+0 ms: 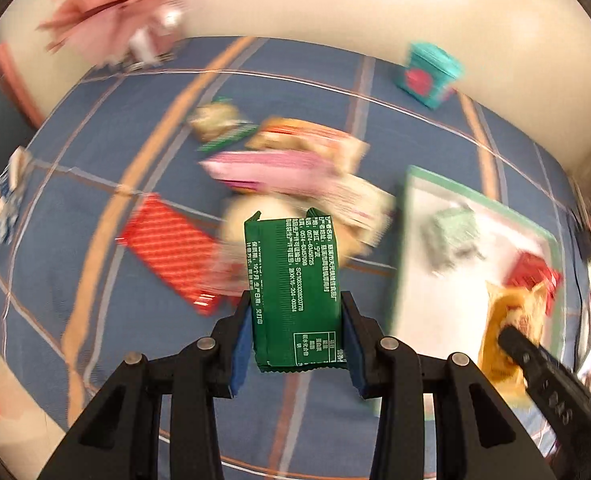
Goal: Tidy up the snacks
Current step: 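Place the green pack and yellow bread bag into the tray, releasing both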
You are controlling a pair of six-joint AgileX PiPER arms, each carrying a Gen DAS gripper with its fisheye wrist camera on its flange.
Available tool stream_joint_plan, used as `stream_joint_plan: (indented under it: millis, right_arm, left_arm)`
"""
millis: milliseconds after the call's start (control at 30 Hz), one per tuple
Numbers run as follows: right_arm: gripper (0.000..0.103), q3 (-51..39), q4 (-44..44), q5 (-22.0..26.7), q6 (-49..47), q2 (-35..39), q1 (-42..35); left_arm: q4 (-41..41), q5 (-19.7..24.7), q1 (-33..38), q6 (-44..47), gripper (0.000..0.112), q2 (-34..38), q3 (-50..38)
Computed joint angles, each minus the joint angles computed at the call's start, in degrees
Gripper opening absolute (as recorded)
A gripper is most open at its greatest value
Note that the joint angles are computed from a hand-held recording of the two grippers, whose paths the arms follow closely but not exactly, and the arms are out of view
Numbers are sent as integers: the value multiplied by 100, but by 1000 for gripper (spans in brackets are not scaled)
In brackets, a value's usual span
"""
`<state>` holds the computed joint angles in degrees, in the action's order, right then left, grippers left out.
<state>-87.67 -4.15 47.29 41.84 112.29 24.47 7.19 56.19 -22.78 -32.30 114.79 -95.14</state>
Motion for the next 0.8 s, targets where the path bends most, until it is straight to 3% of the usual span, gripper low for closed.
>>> stream_joint_plan:
  millis: [400,800]
  right_arm:
    - [36,1536,145,-297,-115,-934,-1264]
    - [38,1608,297,-250,-257,-810,-1522]
  left_arm:
    - [-164,658,-1306,324,42,939,-1389]
    - [72,962,-1674,327,45,1371,-1995]
